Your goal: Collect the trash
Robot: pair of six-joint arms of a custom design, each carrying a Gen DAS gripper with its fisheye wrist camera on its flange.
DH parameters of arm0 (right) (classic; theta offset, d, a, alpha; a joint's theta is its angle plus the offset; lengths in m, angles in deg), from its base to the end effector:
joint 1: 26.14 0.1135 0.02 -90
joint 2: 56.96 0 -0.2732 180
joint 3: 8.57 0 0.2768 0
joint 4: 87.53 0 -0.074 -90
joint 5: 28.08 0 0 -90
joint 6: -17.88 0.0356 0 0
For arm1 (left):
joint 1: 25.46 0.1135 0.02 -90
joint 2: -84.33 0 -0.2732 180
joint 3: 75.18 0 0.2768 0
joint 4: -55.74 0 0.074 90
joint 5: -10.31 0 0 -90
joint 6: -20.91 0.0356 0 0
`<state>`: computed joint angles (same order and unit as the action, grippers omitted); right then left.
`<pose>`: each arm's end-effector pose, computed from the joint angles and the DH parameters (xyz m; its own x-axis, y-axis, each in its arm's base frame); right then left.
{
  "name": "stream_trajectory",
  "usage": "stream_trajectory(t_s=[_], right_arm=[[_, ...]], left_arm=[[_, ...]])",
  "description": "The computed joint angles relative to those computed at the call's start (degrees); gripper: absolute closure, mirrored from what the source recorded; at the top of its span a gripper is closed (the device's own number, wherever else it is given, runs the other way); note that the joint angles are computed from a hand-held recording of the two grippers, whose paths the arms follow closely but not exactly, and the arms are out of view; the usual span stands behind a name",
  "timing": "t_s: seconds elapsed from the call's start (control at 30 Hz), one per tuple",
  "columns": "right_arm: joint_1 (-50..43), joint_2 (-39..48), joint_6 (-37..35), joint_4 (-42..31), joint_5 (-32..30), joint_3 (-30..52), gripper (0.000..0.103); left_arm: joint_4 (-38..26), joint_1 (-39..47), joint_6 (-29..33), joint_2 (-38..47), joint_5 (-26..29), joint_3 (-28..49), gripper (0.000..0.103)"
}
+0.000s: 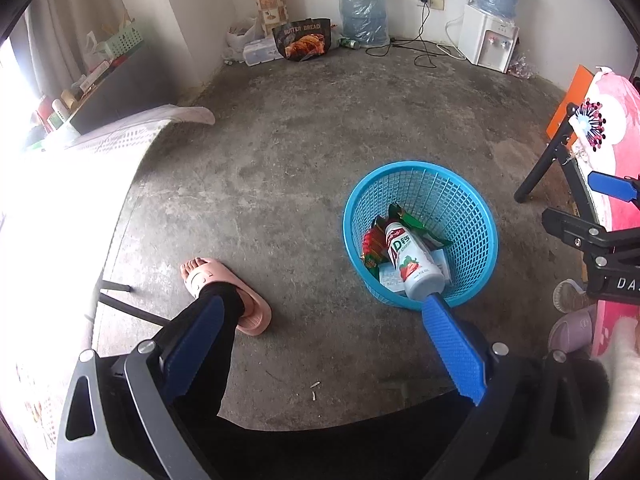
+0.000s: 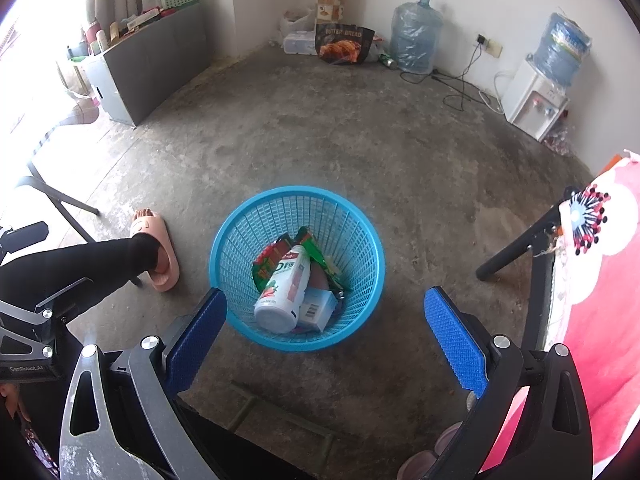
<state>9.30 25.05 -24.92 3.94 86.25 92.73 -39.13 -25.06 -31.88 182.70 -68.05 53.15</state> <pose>0.2375 0.1510 0.3760 -0.8180 0.2384 -0.5235 0.2808 0.9598 -0.0017 0.3458 -0.0048 0.4234 -0.6737 0.5876 -0.4482 0.6104 0.7843 0.1109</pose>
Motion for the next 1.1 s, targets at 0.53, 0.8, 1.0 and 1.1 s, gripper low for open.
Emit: stream_trajectory(t_s=[0.53,0.8,1.0,1.1], right_arm=[[0.1,0.5,0.0,0.3,-0.5,-0.1,0.008],[1.1,0.6,0.9,0.8,0.1,-0.5,0.008],[1.0,0.6,0.3,0.6,0.0,-0.3,0.008],[1.1,0.8,0.6,0.5,0.0,-0.2,0.008]], left_arm=[[-0.6,0.3,-0.5,0.4,0.0,0.3,0.005],[-1.9,0.3,-0.1,1.0,0.3,1.8,0.005],[-1.7,0.5,0.1,0.7,0.4,1.4,0.005],[-1.8,0.5,0.1,0.7,0.4,1.4,0.005]])
